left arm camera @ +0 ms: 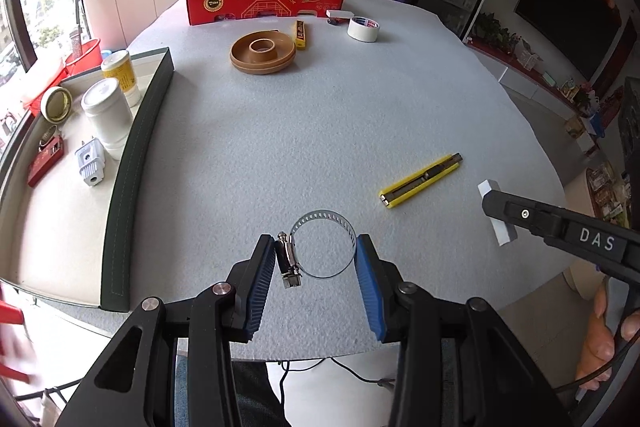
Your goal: Organize rigid objects
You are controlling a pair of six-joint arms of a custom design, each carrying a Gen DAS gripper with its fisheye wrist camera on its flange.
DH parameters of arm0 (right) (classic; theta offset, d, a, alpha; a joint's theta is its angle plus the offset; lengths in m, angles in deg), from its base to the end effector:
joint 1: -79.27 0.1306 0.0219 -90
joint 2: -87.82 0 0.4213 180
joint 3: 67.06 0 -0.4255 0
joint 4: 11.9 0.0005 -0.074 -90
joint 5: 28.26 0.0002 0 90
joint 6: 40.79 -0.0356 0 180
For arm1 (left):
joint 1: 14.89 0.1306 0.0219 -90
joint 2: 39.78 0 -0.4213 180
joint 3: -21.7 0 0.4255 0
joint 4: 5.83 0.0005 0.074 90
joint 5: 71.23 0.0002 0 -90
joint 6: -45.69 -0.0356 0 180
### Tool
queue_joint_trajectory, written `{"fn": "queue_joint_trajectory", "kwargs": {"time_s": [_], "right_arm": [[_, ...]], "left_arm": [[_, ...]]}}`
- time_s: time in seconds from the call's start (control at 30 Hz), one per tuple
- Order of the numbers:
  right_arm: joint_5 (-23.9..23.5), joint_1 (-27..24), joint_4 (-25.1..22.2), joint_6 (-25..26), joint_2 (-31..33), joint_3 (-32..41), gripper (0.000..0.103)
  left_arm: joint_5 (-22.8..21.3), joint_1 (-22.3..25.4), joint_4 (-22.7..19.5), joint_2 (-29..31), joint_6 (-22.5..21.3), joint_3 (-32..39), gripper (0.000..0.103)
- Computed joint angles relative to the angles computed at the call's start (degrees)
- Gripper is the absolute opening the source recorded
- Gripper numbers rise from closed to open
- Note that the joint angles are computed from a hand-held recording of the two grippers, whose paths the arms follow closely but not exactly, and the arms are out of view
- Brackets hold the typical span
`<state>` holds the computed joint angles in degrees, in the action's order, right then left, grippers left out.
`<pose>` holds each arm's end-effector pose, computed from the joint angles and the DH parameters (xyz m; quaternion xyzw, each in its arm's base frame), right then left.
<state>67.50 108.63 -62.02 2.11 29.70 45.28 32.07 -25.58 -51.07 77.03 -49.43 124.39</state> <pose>0.6288 0.3490 0.3233 0.1616 0.9504 0.1236 0.2353 0.6664 -0.1346 0.3092 0.1621 0.9447 -0.1243 0.2567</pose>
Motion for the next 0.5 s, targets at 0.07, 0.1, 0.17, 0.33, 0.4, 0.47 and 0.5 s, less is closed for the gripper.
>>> {"fn": "queue_joint_trajectory", "kwargs": {"time_s": [0.07,0.1,0.17,0.33,0.4,0.47,0.5], "right_arm": [[0.18,0.55,-0.38,-0.12,0.15,0.72,0.024],[0.57,0.83,-0.71,-0.05,0.31,1.27,0.024],[1.31,1.47,-1.34,0.3,0.72,2.51,0.024],[1.47,2.64,-2.68,0.97,2.38,6.15,0.024],[1.6,3.16,-3.73,1.49,3.49,8.16,0.024],[1.47,3.63,-4.77,2.18,4.73,10.36,0.024],[1.46,3.88,-5.38,2.49,5.44,11.62,0.024]], "left_arm": [[0.5,0.6,1.06,-1.02,0.21,-1.07,0.044],[0.7,0.96,1.72,-1.5,0.31,-1.53,0.044],[1.36,1.66,2.63,-2.34,0.55,-2.18,0.044],[2.49,3.17,4.53,-3.95,1.24,-3.52,0.044],[2.99,3.76,5.03,-4.32,1.67,-3.93,0.044],[3.54,4.47,5.71,-4.56,2.39,-4.28,0.044],[3.71,4.84,5.86,-4.63,2.69,-4.37,0.044]]}}
